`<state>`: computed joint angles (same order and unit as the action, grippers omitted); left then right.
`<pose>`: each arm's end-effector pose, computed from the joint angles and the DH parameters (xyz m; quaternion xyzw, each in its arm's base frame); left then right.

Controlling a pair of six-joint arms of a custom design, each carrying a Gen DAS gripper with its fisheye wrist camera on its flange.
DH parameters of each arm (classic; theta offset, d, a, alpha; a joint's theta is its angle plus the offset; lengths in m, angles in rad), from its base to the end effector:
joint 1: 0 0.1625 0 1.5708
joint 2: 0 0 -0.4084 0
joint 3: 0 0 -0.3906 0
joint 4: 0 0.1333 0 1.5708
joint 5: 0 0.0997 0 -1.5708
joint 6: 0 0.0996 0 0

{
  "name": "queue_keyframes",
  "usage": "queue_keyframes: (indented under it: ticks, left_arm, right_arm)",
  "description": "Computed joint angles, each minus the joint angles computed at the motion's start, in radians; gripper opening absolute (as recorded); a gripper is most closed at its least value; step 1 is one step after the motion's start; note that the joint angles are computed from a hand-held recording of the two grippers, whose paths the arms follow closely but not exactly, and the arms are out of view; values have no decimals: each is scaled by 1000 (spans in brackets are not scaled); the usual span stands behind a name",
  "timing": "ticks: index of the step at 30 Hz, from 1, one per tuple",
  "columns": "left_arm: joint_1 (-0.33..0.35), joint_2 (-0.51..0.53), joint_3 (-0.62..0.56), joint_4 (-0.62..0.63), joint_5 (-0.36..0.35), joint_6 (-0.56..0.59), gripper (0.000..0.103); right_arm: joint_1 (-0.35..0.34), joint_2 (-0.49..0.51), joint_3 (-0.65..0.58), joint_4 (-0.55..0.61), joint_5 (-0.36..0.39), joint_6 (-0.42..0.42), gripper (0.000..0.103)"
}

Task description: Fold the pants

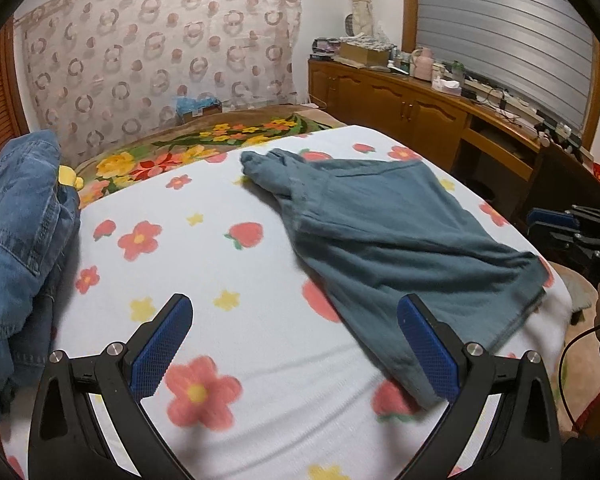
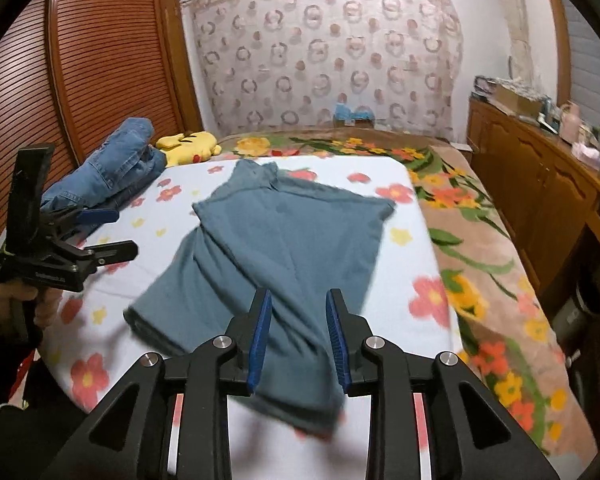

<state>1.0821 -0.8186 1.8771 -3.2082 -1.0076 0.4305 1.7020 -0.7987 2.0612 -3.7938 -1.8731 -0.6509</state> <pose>-0.1171 -0.6173 0.1043 0.3373 0.8603 -0.2818 0.2582 0.1732 -0.5203 0.1101 0.2699 -0.8371 0.4071 0.2464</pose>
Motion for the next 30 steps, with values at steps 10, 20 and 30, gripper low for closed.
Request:
queue_keyframes:
  ticks: [10, 20, 30]
  left_arm:
    - [40, 14, -80, 31, -14, 26, 103]
    - [74, 19, -112, 47, -43, 31, 103]
    - [105, 23, -129, 75, -73, 8, 103]
  right_arm:
    - [31, 89, -196, 195, 17, -57, 29]
    - [54, 174, -390, 376, -15, -69, 29]
    - [72, 264, -540, 499, -77, -65, 37]
